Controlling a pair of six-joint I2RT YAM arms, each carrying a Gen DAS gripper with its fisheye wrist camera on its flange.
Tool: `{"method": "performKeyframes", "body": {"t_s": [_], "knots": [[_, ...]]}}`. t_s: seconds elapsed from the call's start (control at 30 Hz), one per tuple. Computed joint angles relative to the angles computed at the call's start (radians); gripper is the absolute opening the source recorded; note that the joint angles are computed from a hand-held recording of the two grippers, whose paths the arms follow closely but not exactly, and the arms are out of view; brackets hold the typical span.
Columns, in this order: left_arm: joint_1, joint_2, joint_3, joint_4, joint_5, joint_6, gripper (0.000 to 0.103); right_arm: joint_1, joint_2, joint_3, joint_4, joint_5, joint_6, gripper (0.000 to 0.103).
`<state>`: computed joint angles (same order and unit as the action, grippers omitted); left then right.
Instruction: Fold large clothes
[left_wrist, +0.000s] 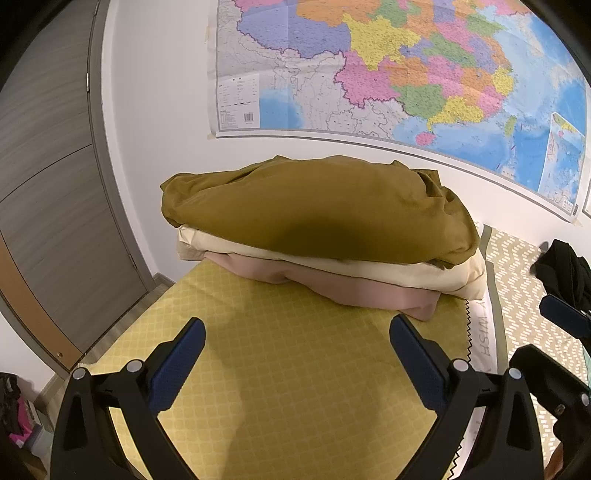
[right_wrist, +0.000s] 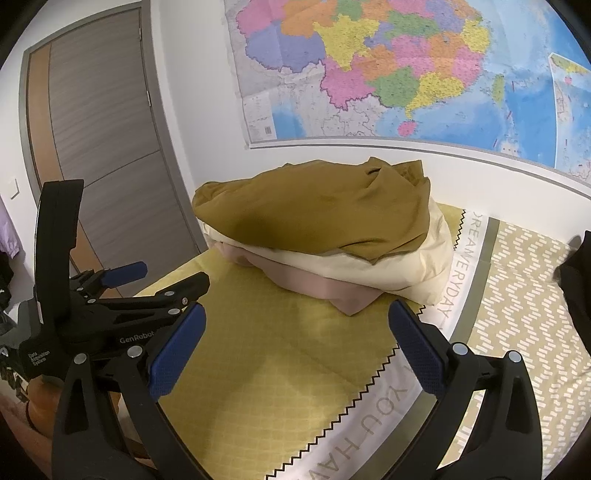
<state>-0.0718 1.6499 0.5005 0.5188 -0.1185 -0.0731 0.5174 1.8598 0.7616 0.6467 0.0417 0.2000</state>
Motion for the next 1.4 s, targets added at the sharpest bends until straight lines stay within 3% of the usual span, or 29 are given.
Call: {"method": "performKeyframes", "body": {"t_s": [1.4], "knots": [[-0.056,0.081,0.038,-0.002,-0.024,-0.009,0.096,-0.021,-0.013,-0.048,0.027,-0.006,0.051,0.098]]}}
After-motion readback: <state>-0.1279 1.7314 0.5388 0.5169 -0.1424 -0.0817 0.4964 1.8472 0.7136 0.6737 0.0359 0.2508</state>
